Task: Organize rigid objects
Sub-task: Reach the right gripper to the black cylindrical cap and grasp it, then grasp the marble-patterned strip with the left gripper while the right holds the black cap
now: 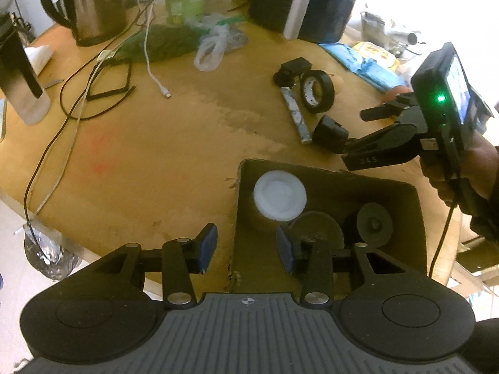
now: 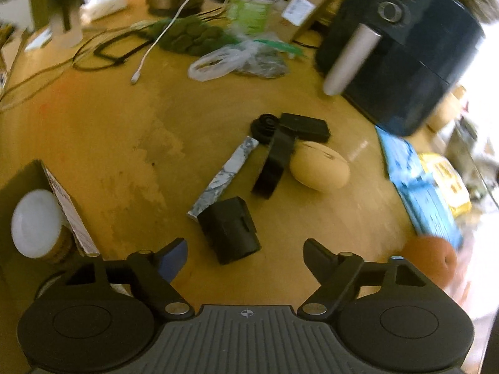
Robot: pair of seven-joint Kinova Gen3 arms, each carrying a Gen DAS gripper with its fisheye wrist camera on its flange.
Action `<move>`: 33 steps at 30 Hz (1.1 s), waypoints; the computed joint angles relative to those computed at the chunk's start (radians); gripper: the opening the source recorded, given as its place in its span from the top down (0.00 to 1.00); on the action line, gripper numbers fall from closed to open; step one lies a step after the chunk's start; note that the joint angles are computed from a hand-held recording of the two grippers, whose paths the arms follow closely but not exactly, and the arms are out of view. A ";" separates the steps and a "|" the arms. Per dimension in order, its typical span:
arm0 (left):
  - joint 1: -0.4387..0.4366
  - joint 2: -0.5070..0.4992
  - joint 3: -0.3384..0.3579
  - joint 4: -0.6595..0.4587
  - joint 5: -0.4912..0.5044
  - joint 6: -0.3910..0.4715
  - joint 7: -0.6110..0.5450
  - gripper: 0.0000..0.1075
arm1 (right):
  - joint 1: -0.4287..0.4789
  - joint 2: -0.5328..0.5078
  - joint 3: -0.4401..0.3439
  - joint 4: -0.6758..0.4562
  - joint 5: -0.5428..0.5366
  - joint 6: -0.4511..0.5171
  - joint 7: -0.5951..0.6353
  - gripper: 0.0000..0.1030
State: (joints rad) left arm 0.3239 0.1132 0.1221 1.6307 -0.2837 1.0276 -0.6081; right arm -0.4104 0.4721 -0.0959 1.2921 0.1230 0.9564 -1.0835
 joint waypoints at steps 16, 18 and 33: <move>0.005 -0.026 0.007 0.030 -0.039 0.018 0.125 0.61 | -0.053 0.062 -0.009 -0.009 0.061 -0.028 0.193 0.56; 0.004 -0.027 0.009 0.030 -0.039 0.021 0.135 0.61 | -0.058 0.065 -0.004 -0.003 0.067 -0.040 0.195 0.56; -0.009 -0.021 0.008 0.027 -0.033 -0.004 0.095 0.61 | -0.028 0.100 0.024 -0.083 0.000 0.056 -0.020 0.58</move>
